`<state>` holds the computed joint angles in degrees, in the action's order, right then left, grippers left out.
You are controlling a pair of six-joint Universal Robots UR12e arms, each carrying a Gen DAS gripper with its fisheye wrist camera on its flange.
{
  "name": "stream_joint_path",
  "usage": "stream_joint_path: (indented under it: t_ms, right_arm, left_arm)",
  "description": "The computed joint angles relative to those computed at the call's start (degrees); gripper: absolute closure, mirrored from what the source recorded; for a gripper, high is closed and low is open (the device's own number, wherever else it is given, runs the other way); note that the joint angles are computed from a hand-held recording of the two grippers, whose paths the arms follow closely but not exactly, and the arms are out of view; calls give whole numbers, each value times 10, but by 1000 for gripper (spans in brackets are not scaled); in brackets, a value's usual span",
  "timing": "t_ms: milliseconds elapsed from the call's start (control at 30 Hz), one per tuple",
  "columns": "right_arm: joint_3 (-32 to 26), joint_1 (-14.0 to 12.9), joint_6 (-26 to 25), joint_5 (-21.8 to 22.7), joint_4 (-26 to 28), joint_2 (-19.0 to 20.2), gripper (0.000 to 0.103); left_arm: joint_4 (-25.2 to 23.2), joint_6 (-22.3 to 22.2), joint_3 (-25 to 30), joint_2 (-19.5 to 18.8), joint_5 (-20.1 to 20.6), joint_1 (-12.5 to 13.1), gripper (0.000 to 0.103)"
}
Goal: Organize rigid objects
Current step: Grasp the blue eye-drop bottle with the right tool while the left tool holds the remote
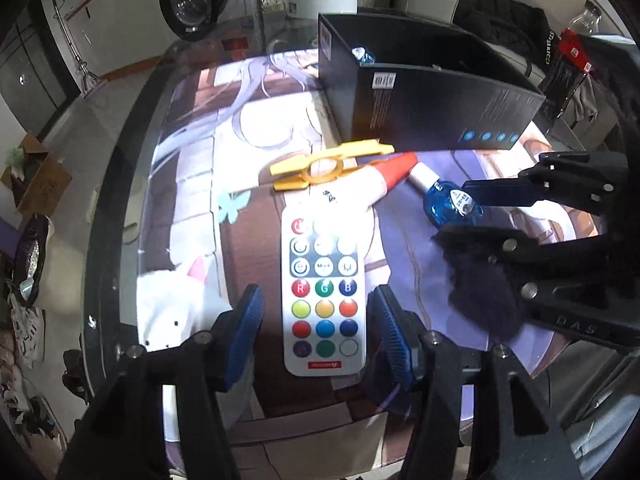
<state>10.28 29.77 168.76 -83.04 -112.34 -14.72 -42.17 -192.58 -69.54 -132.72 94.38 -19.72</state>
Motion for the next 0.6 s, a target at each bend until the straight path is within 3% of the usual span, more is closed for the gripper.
stream_joint_path:
  t_ms: [100,300,500,600]
  right_arm:
    - [7,-2,4,11,4,-5,72]
    - [16,0,6,15,0,-10,73]
    - [115,-2,7,31,-64,-64,73]
    - [133,-1,-2,34,-61,-76,73]
  left_arm:
    - [2,6,2,-1,-5,1,65]
    - [14,-2,-1,1,-4,2,65]
    - [76,19,-17,13,7,-4,65]
    - [82,23,-15,13,8,-5,65]
